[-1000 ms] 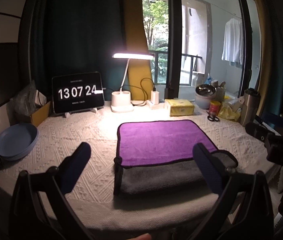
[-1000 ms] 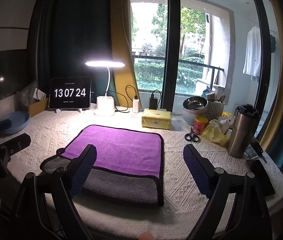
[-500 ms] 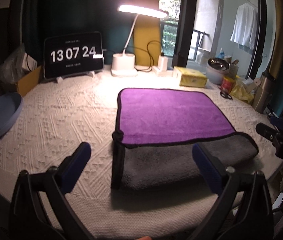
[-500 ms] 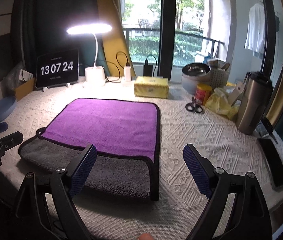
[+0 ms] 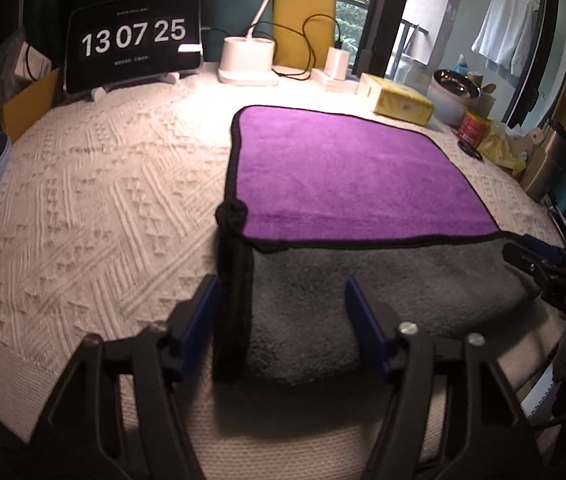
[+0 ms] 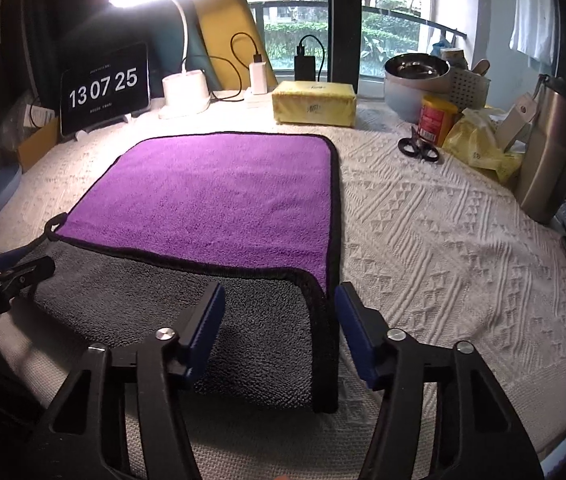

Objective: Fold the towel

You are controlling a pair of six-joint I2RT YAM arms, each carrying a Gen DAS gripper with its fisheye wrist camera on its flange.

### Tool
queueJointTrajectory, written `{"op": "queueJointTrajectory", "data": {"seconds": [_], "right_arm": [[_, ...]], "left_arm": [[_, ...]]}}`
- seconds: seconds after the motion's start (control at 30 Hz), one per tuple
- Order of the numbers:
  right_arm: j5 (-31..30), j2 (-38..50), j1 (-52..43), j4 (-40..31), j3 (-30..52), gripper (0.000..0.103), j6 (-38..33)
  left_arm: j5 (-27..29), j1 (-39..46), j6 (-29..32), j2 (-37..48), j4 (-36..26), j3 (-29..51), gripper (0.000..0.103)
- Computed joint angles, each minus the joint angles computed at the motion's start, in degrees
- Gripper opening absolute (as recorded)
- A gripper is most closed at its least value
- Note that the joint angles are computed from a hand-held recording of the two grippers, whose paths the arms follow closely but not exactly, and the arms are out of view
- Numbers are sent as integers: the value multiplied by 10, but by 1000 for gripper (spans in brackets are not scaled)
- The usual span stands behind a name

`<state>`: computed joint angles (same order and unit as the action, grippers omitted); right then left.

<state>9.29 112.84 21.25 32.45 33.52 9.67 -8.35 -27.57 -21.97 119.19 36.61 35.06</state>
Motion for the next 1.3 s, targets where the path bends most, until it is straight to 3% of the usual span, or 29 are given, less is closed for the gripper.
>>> {"op": "queueJointTrajectory", "data": {"seconds": [0.07, 0.23, 0.4, 0.43, 0.5, 0.73, 0.9, 1.3], "right_arm": [[-2, 10, -1, 0, 6, 48, 0], [8, 23, 5, 0, 14, 37, -9], [23, 27, 10, 16, 9, 18, -21], [27, 26, 10, 20, 7, 15, -22], [34, 20, 10, 26, 0, 8, -24], [69, -9, 29, 56, -29, 7, -38], [74, -31, 39, 79, -49, 7, -38], [79, -94, 46, 76, -59, 6, -50]], "left_arm": [[-12, -3, 8, 0, 0, 0, 52], [-33, -9, 27, 9, 7, 2, 43], [-45, -18, 31, 11, 19, -1, 25], [-47, -21, 32, 10, 22, -4, 18], [-57, -27, 36, 6, 28, -9, 14], [-143, -60, 69, -17, 76, -41, 11], [-135, -61, 73, -18, 87, -46, 5], [-122, -55, 79, -67, 88, -56, 4]]}}
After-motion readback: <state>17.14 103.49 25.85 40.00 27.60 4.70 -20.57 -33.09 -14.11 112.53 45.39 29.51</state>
